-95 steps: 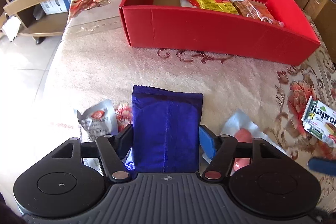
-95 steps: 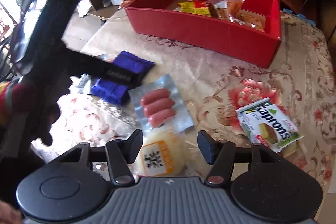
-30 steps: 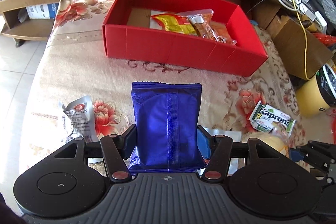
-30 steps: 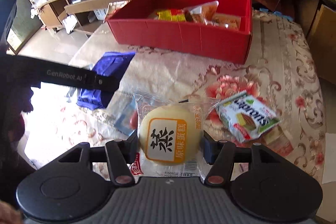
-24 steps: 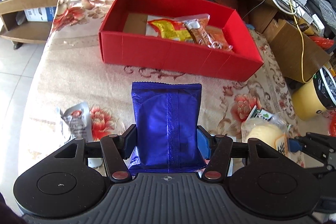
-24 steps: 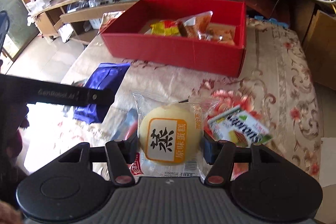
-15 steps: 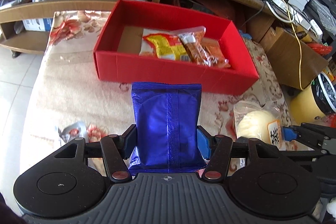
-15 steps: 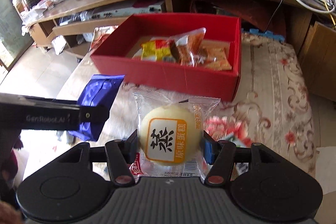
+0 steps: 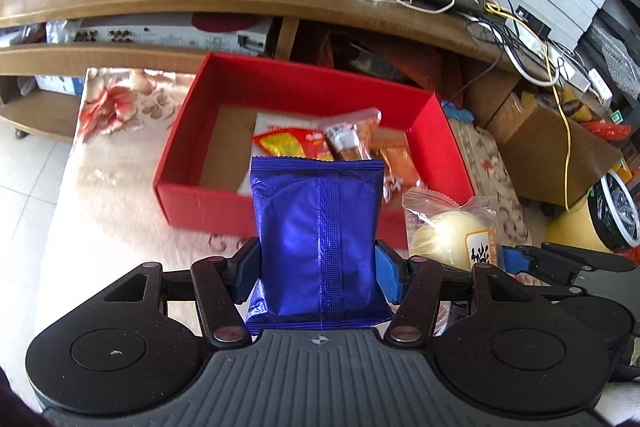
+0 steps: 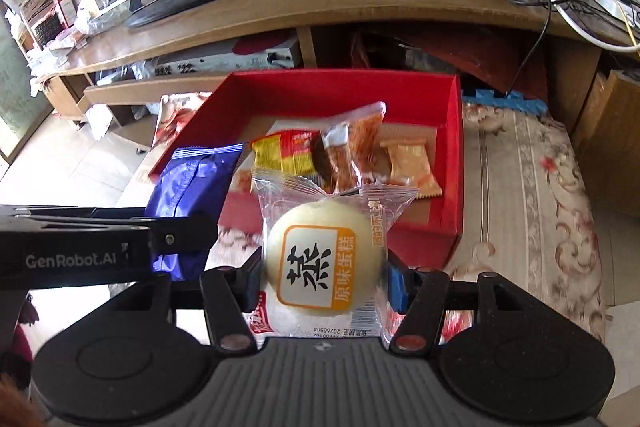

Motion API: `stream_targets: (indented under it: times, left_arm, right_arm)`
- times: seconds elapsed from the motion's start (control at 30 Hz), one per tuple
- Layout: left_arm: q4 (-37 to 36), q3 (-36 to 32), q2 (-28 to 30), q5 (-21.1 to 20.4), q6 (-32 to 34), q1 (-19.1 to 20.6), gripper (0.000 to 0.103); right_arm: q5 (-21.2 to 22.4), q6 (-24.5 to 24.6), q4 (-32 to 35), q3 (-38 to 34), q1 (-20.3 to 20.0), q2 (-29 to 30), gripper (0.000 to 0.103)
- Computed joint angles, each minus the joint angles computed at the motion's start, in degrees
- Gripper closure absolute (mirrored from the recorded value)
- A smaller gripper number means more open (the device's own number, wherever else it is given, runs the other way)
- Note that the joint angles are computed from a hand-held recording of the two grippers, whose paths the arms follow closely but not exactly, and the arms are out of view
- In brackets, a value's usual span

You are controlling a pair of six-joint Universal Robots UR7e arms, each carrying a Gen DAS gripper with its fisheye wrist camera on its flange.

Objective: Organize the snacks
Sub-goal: 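Lift both held packets and carry them over the red box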

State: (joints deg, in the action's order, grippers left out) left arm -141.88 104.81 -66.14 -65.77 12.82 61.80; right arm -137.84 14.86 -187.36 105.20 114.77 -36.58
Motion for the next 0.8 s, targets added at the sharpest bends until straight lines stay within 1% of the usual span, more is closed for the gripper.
stream_targets:
  times: [0.17, 0.33, 0.47, 0.63, 0.8]
  left_arm:
    - [-1.2, -2.9, 2.9, 0.2, 0.0, 0.0, 0.037]
    - [-3.6, -5.3, 5.9, 0.2, 0.7, 0.0, 0.037]
    - [-5.5, -7.1, 8.7, 1.6, 1.8, -0.2, 0.037]
    - [-5.9, -9.7, 11.4, 1.8, 1.1, 0.5, 0.037]
    - [-5.9, -11.7, 13.8, 3.3, 0.5, 1.0, 0.037]
  right_arm:
    - [-0.1, -1.8, -0.6, -2.6, -1.1, 0.7, 0.046]
    - [0.9, -4.6, -0.8, -6.0, -2.4, 1.6, 0.046]
    - [1.2, -7.1, -0.6, -8.8, -3.5, 3.0, 0.046]
    - [1.3, -8.3, 0.0, -11.1, -5.3, 3.9, 0.046]
    - [1.3, -8.6, 1.1, -12.8, -6.9, 4.8, 0.046]
